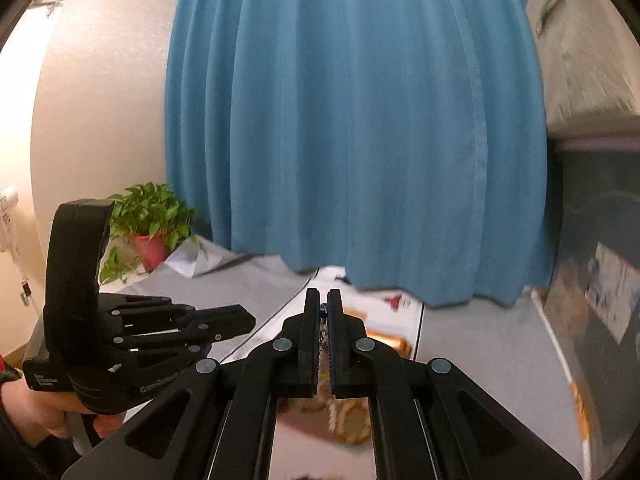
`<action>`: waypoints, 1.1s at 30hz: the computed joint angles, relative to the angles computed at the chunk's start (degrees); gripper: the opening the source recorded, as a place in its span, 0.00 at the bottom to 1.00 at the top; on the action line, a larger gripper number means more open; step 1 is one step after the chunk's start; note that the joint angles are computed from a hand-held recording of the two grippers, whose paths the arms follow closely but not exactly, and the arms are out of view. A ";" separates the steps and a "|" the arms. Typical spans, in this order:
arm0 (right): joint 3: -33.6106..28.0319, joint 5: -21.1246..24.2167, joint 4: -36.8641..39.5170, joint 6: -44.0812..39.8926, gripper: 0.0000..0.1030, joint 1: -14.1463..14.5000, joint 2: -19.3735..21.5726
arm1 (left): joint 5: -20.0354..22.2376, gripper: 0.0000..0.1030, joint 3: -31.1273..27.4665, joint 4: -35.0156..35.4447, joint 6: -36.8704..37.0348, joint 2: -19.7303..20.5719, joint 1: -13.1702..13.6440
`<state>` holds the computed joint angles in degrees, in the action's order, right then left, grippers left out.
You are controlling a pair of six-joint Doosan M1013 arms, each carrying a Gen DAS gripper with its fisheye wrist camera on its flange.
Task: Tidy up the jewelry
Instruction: 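Carry both bracelets into the orange tray and open both tools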
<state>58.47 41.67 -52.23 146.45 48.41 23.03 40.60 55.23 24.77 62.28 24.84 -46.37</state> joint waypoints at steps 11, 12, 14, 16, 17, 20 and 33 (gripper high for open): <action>-9.34 -1.01 13.21 -13.69 0.03 -5.12 7.90 | 5.81 0.04 -16.61 -9.00 11.42 12.05 4.43; -9.98 -0.81 14.96 -14.79 0.03 -5.57 8.69 | 6.87 0.04 -17.88 -10.42 12.22 13.10 4.92; -11.84 0.46 20.65 -17.70 0.03 -6.81 10.94 | 11.24 0.04 -22.10 -12.68 12.84 16.28 5.88; -14.08 2.66 27.40 -21.02 0.03 -8.13 13.53 | 16.58 0.04 -26.79 -14.61 13.63 19.76 6.79; -15.00 4.02 29.41 -21.69 0.03 -8.55 14.60 | 19.61 0.04 -29.17 -14.82 13.42 21.55 7.13; -16.33 7.04 35.75 -21.87 0.03 -9.99 17.20 | 25.38 0.04 -32.43 -15.03 12.17 24.50 7.79; -13.59 13.64 32.13 -11.59 0.68 -9.48 16.46 | 24.67 0.63 -21.72 -10.47 4.89 18.22 6.69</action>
